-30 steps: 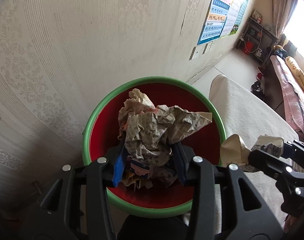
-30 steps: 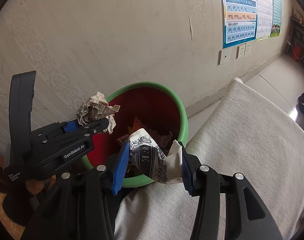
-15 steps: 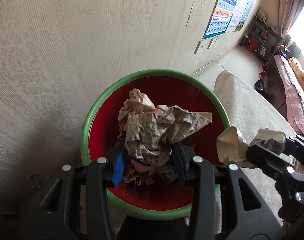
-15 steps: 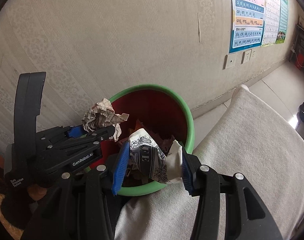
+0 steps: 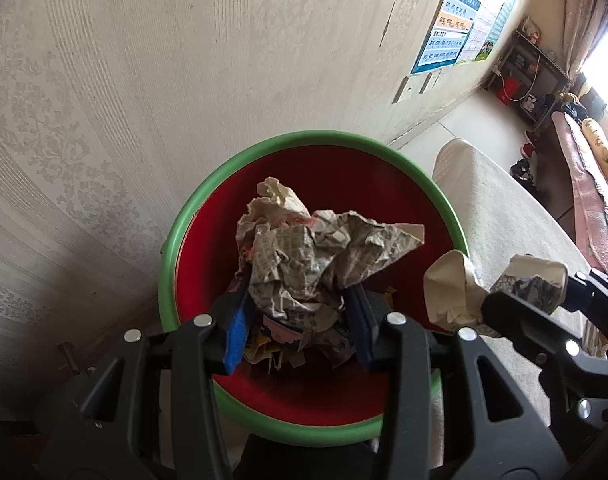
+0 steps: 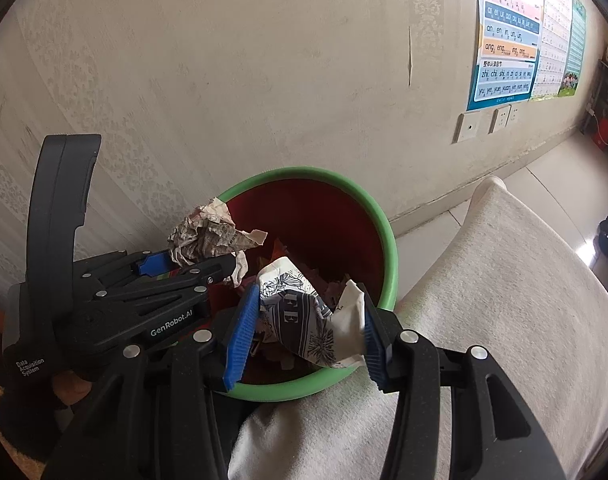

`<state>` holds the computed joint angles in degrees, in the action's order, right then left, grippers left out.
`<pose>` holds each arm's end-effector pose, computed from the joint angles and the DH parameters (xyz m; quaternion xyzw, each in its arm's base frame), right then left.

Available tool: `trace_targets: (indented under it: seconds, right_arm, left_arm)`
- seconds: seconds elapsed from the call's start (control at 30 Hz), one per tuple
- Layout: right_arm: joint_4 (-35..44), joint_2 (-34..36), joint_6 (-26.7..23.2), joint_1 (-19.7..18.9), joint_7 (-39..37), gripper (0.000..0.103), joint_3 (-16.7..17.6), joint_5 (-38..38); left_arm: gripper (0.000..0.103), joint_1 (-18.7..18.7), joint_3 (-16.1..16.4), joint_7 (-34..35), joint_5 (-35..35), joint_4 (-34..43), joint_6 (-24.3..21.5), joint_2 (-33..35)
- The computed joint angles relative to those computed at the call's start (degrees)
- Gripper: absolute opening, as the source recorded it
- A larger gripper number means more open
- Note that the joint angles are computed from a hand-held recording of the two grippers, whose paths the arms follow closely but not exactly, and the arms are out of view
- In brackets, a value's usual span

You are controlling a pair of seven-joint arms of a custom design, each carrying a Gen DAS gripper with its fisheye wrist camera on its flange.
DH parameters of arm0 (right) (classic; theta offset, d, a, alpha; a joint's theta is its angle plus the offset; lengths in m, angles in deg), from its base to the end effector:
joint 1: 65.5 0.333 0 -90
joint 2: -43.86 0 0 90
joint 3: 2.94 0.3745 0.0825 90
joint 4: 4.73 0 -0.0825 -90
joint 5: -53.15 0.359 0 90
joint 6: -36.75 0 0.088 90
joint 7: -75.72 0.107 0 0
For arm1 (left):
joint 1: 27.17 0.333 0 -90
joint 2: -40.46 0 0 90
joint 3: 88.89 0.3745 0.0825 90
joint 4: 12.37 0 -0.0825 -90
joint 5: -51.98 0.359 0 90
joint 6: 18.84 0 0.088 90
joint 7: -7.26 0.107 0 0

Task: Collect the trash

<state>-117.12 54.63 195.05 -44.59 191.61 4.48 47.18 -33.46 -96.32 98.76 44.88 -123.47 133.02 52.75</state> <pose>0.5551 0.2975 0.5222 -0.7121 0.6331 -0.1138 0.2813 0.6177 -0.1407 0.5013 -0.6270 0.7372 -0.2256 0.1117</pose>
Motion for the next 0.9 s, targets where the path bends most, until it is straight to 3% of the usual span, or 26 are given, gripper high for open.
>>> trace_targets:
  seconds: [0.13, 0.23, 0.3, 0.43, 0.53, 0.6, 0.63, 0.7, 0.83, 0.9]
  right_arm:
    - [0.4, 0.34, 0.03, -0.06, -0.43, 0.047, 0.13, 0.06]
    - [0.28, 0.44, 0.79, -0.4, -2.07, 0.048, 0.53, 0.8]
    - [0.02, 0.35, 1.41, -0.04, -1.47, 0.055, 0.07, -0.15]
    - [-2.44, -1.34, 3.52, -0.28, 0.52, 0.058, -0.53, -0.44]
    - [-6.14, -4.51, 5.33, -0.43, 3.66, 0.058, -1.64, -2.27]
    - [-9.44, -7.63, 6.18, -0.73, 7.33, 0.059, -2.53, -4.46]
    - [-10.98, -9.31, 6.27, -0.86, 10.56, 0.065, -3.1, -7.49]
    - [-14.0, -13.29, 5.34, -2.19, 20.59, 0.075, -3.54, -18.57]
    - [-20.35, -21.5, 3.09, -8.14, 36.04, 0.096, -1.14, -33.04]
    - [-23.83, -25.56, 2.35, -11.46, 42.19, 0.096, 0.24, -37.48]
  left_arm:
    - [0.041, -0.23, 0.17, -0.71, 0.47, -0.12, 0.13, -0.05]
    - [0.049, -0.62, 0.7, -2.46, 1.86, -0.02, -0.04, 0.02]
    - [0.059, -0.69, 0.85, -3.29, 2.47, -0.1, -0.07, -0.08]
    - [0.064, -1.57, 1.53, -6.56, 5.89, -1.33, 1.67, -1.2]
    - [0.067, -1.48, 0.37, -6.79, 4.61, -3.59, 4.81, -3.08]
    - [0.072, -1.74, -0.89, -5.7, 2.85, -5.37, 7.7, -4.37]
    - [0.073, -2.25, -1.36, -5.51, 2.75, -6.22, 8.97, -4.98]
    - [0.078, -3.27, -2.36, -4.94, 2.17, -7.56, 11.09, -5.99]
    - [0.083, -5.91, -4.11, -4.73, 1.7, -10.4, 16.56, -8.21]
    - [0.088, -7.38, -4.52, -6.22, 3.19, -11.62, 19.61, -9.28]
